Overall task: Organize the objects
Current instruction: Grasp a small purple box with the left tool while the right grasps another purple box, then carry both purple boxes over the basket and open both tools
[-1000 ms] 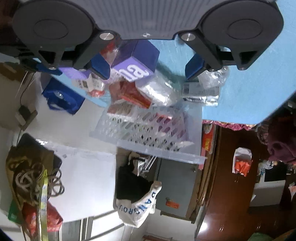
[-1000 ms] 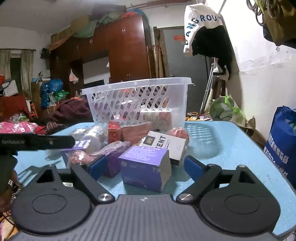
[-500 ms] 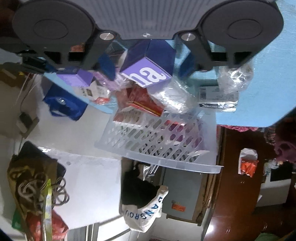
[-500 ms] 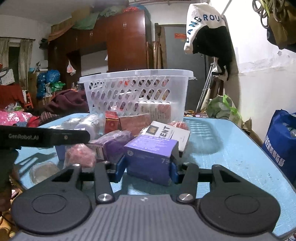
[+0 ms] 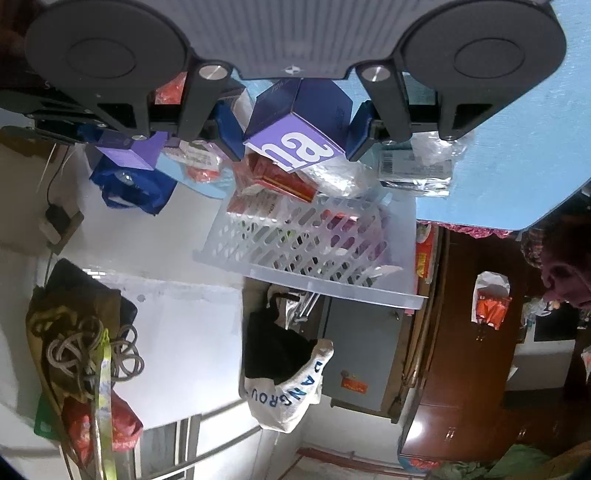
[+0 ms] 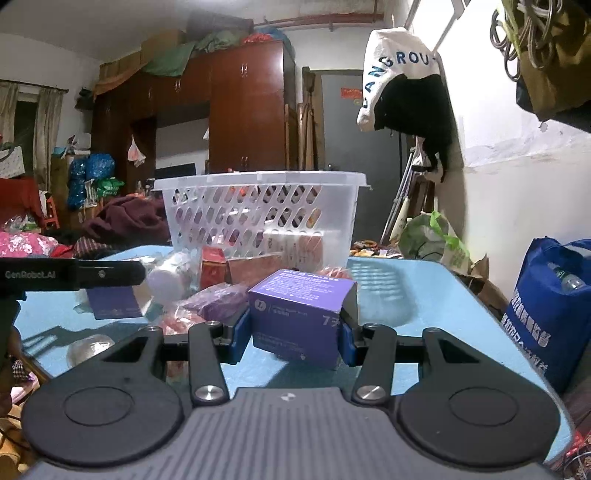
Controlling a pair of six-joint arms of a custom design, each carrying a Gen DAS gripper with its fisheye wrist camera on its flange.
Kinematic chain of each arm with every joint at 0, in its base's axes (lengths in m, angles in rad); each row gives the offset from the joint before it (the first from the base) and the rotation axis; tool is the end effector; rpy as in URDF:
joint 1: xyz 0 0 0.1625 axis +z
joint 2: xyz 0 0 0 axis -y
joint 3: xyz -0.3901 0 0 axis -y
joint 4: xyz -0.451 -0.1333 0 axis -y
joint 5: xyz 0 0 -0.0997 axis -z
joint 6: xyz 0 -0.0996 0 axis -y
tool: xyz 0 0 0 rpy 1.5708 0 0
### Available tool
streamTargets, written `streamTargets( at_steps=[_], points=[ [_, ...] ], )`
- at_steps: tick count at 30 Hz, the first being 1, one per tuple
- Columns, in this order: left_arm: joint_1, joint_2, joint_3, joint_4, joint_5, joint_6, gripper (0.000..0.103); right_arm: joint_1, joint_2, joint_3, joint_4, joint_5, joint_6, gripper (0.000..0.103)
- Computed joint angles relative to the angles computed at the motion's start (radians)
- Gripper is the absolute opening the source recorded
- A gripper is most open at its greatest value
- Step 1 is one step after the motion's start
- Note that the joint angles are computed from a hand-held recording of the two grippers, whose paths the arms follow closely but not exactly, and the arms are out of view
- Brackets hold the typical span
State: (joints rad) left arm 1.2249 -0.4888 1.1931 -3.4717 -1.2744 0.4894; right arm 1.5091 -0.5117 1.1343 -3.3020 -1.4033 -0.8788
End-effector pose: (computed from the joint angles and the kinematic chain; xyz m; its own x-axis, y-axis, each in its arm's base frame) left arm -0.1229 -0.8201 0.1116 -0.8172 0.2221 -0.5318 0.5757 0.2713 -0.7714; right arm 0.0979 -0.8465 0.1360 -0.6550 -0.3989 0.6418 -0.7473 0.2161 -0.6284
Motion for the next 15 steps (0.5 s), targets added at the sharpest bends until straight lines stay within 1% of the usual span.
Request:
streamTargets(
  at_steps=[8, 13, 15],
  points=[
    [0.008, -0.018, 0.022, -0.028, -0.022, -0.012, 0.063, -0.006, -0.038, 0.04, -0.044, 0.033, 0.016, 0.051],
    [0.009, -0.021, 0.026, -0.031, -0.029, -0.005, 0.063, -0.004, -0.029, 0.027, -0.024, 0.022, 0.007, 0.051],
    [0.01, -0.022, 0.027, -0.034, -0.031, -0.005, 0.063, -0.006, -0.038, 0.036, -0.002, 0.036, 0.009, 0.051]
  ],
)
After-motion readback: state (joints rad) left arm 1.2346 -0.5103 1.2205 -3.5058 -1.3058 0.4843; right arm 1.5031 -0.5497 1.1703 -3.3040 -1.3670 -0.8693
